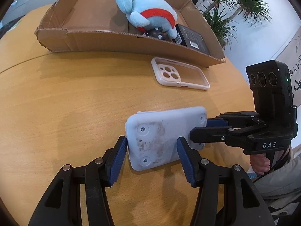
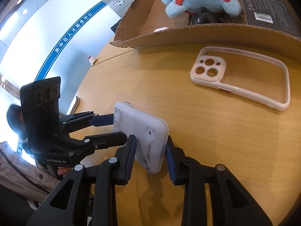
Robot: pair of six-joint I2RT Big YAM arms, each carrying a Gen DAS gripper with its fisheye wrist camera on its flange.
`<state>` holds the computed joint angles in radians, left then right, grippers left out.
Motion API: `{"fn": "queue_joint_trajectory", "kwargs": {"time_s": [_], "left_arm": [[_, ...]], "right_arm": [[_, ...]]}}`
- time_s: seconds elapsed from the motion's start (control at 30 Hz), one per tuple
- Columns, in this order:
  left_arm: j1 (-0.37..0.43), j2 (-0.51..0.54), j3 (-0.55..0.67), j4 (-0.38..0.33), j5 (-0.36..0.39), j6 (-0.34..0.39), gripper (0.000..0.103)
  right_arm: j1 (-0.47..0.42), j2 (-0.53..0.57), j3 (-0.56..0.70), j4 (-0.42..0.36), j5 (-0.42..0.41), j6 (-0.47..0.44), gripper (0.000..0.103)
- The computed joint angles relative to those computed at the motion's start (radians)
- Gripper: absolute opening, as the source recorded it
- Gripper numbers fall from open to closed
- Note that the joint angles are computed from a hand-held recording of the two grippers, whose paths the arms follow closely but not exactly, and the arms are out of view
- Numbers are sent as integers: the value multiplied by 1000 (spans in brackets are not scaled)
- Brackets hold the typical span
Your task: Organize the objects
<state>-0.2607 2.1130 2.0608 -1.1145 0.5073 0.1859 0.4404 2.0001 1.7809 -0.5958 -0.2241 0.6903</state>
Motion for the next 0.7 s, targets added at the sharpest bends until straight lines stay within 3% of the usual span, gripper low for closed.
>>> {"fn": "queue_joint_trajectory", "kwargs": {"time_s": [0.37, 0.7], "left_arm": [[-3, -24, 1, 42, 8, -3, 53], [-6, -19, 40, 32, -7, 8, 53]], "right_arm": [[3, -25, 4, 13, 20, -36, 26], [2, -20, 38, -3, 37, -53, 26]]}}
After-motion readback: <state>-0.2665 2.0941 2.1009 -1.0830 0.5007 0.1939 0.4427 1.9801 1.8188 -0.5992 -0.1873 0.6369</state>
